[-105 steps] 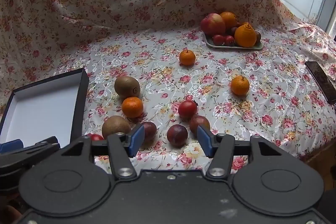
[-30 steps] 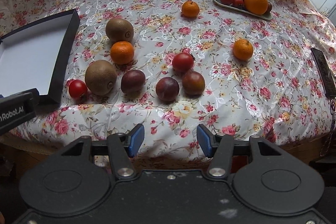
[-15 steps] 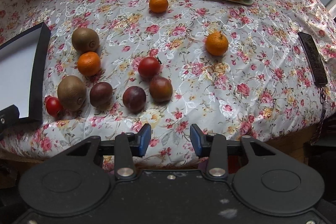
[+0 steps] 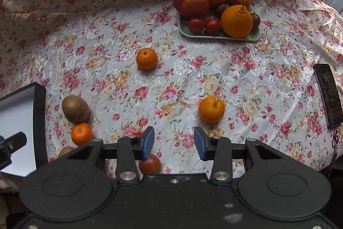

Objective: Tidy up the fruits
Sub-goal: 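Move the left tool to the kiwi while the right tool approaches a mandarin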

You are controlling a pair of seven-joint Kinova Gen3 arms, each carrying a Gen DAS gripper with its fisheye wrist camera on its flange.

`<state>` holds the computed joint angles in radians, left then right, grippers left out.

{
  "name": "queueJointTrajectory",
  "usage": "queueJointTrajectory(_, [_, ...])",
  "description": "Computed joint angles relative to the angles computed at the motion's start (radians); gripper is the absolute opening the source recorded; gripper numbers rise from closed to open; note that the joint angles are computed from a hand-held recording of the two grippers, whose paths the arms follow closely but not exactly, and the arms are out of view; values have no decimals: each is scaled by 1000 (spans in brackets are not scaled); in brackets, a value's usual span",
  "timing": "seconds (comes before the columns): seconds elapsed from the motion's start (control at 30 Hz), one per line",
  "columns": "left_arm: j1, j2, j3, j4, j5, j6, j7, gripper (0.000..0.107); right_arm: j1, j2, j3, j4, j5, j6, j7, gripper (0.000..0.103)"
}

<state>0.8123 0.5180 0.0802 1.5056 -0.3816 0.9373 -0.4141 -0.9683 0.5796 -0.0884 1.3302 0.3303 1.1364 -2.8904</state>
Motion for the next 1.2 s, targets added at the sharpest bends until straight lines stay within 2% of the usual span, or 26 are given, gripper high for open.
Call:
queueJointTrajectory(0.23, [-30, 38, 9, -58, 45, 7, -63, 69, 78, -20, 16, 125, -26, -143, -29, 42])
queueJointTrajectory(0.4, [-31, 77, -10, -117, 36, 31, -92, 69, 123, -7, 14, 157, -61, -155, -36, 43])
queueJointTrajectory(0.6, [-68, 127, -5, -170, 81, 50, -164, 69, 160, 39, 16, 107, -84, -119, -2, 43])
queueJointTrajectory(0.73, [-105, 136, 7, -168, 144, 20, -202, 69, 177, 69, 18, 73, -101, -93, 42, 43])
queueJointTrajectory(0.87, [-104, 157, -2, -192, 168, 29, -218, 69, 179, 100, 25, 46, -116, -67, 65, 43])
queueJointTrajectory(1.2, [-96, 209, -8, -254, 191, 63, -256, 68, 182, 130, 27, 34, -137, -71, 110, 43])
